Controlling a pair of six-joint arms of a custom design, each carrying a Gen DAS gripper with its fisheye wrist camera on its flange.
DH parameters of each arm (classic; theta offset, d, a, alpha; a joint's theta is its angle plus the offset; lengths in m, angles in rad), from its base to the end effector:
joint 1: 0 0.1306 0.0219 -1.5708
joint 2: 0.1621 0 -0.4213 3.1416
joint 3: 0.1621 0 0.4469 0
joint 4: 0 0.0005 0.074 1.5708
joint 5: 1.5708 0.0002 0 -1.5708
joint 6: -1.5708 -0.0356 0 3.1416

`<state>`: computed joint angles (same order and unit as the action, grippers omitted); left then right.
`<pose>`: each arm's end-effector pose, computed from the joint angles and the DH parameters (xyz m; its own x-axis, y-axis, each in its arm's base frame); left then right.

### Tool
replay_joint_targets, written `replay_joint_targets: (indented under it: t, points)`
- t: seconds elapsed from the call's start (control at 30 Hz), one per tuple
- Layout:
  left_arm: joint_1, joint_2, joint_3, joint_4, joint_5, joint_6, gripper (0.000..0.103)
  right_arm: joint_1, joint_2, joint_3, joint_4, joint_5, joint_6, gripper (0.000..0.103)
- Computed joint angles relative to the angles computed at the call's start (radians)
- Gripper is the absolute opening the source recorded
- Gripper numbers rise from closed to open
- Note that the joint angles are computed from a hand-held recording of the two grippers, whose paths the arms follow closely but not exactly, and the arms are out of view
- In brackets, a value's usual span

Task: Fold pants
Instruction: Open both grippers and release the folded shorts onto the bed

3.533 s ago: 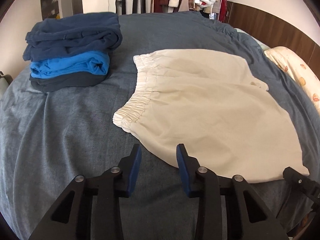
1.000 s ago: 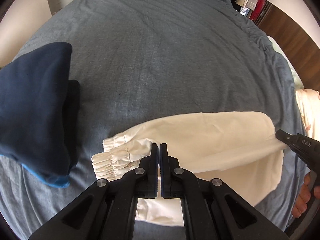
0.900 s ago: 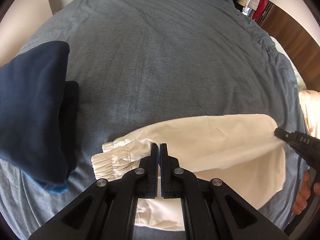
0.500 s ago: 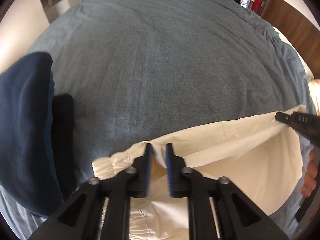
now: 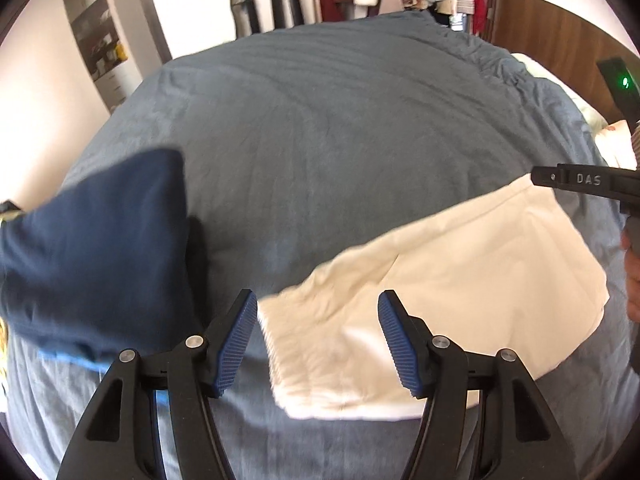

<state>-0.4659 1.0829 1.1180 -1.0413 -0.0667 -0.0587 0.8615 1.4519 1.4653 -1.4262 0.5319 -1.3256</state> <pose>0.3512 -0.1745 0.4528 -0.7290 0.4321 -0.5308 0.4599 0.8836 0.0876 0.3418 0.3698 0.4541 -0.7401 0.4214 -0.5241 0.4778 0.8779 0.0310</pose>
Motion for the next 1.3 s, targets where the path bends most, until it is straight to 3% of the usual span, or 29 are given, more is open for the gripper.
replay_joint_targets:
  t: [0.2, 0.4, 0.53, 0.63, 0.8, 0.93, 1.0, 1.07, 1.13, 1.3]
  points:
    - [0.049, -0.014, -0.049, -0.017, 0.032, 0.048, 0.061, 0.009, 0.029, 0.006, 0.190, -0.138, 0.280, 0.047]
    - [0.064, -0.046, -0.090, -0.016, 0.054, 0.033, 0.061, 0.023, 0.120, 0.052, 0.333, -0.270, 0.556, 0.047]
    - [0.069, -0.070, -0.112, -0.011, 0.083, 0.022, 0.061, 0.038, 0.177, 0.098, 0.382, -0.286, 0.699, 0.047]
    - [0.077, -0.082, -0.129, -0.010, 0.126, 0.012, 0.061, 0.024, 0.210, 0.129, 0.407, -0.358, 0.852, 0.047]
    - [0.091, -0.090, -0.149, 0.020, 0.164, 0.025, 0.061, -0.002, 0.278, 0.204, 0.370, -0.492, 1.034, 0.047]
    - [0.111, -0.073, -0.154, 0.038, 0.207, 0.035, 0.062, -0.021, 0.328, 0.258, 0.322, -0.548, 1.083, 0.047]
    - [0.119, -0.058, -0.154, 0.036, 0.224, 0.047, 0.062, -0.032, 0.340, 0.265, 0.306, -0.586, 1.079, 0.042]
    - [0.133, -0.047, -0.150, 0.029, 0.249, 0.063, 0.062, -0.041, 0.339, 0.262, 0.299, -0.588, 1.080, 0.020]
    - [0.141, -0.041, -0.148, 0.029, 0.257, 0.071, 0.063, -0.035, 0.333, 0.251, 0.310, -0.571, 1.056, 0.008]
    - [0.115, -0.024, -0.157, 0.030, 0.171, 0.066, 0.063, -0.026, 0.310, 0.214, 0.335, -0.496, 0.968, 0.008]
